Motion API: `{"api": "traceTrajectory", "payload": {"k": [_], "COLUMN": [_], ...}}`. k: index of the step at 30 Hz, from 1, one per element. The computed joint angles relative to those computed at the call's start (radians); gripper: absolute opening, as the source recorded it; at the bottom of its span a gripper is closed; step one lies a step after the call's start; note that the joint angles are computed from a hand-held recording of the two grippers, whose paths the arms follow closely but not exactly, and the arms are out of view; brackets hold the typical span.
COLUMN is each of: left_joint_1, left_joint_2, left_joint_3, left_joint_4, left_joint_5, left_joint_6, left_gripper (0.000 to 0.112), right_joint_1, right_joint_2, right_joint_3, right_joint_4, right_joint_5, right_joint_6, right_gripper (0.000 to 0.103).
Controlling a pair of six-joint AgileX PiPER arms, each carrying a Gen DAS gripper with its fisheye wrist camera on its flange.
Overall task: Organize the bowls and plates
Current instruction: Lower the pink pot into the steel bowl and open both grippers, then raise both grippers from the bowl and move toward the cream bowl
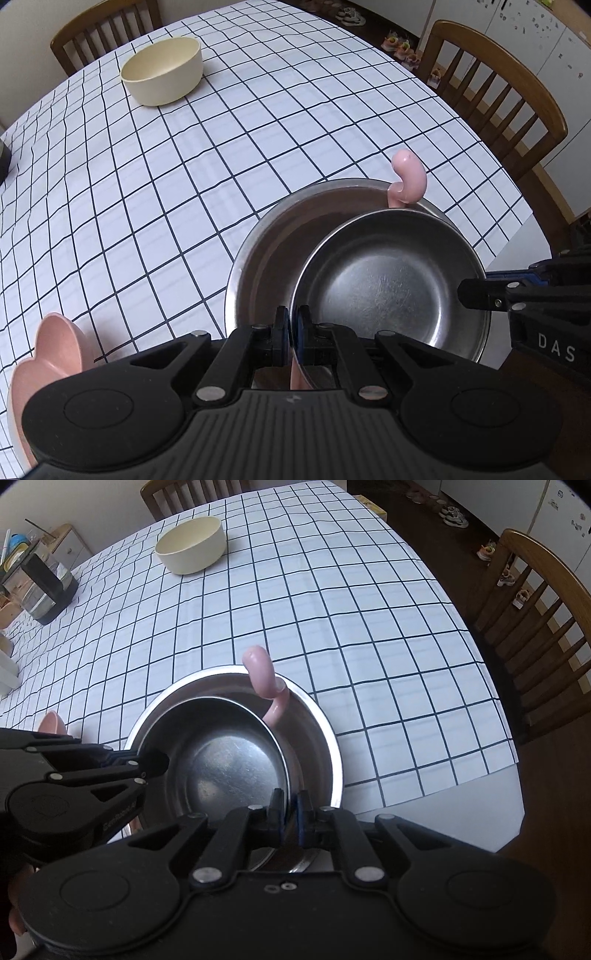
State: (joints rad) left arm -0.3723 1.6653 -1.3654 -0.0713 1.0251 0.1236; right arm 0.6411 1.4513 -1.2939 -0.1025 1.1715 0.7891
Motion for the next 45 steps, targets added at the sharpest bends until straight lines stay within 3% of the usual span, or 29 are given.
{"api": "traceTrajectory", "payload": {"k": [5, 21, 39, 41, 45], "left_joint_1": [0.016, 0.047, 0.147, 0.155, 0.167], "left_joint_2": [-0.003, -0.090, -0.142, -0.133, -0.124], "left_joint_3": [0.008, 0.055, -0.056, -0.082, -0.119], "left_joint_4": [-0.020, -0.061, -0.207, -0.216, -0.215], "left_joint_5": [-0.002, -0.034, -0.044, -0.046, -0.077], "left_joint_6": [0.027, 0.121, 0.214, 0.210, 0.197], "left_gripper": [0.004, 0.006, 0.010, 0.013, 0.043], "right_joint_1": [-0.008, 0.022, 0.050, 0.047, 0.029], "right_joint_2": [0.004, -0.007, -0.021, -0.011, 0.010], "right_joint_3": [-0.005, -0.048, -0.193, -0.219, -0.274], "right_joint_4": [0.014, -0.009, -0.099, -0.114, -0.125], "right_joint_5": [-0.002, 0.014, 0.023, 0.026, 0.029], "right_joint_6": [-0.015, -0.022, -0.049, -0.061, -0.095], "right_gripper": [0.008, 0.023, 0.040, 0.041, 0.045]}}
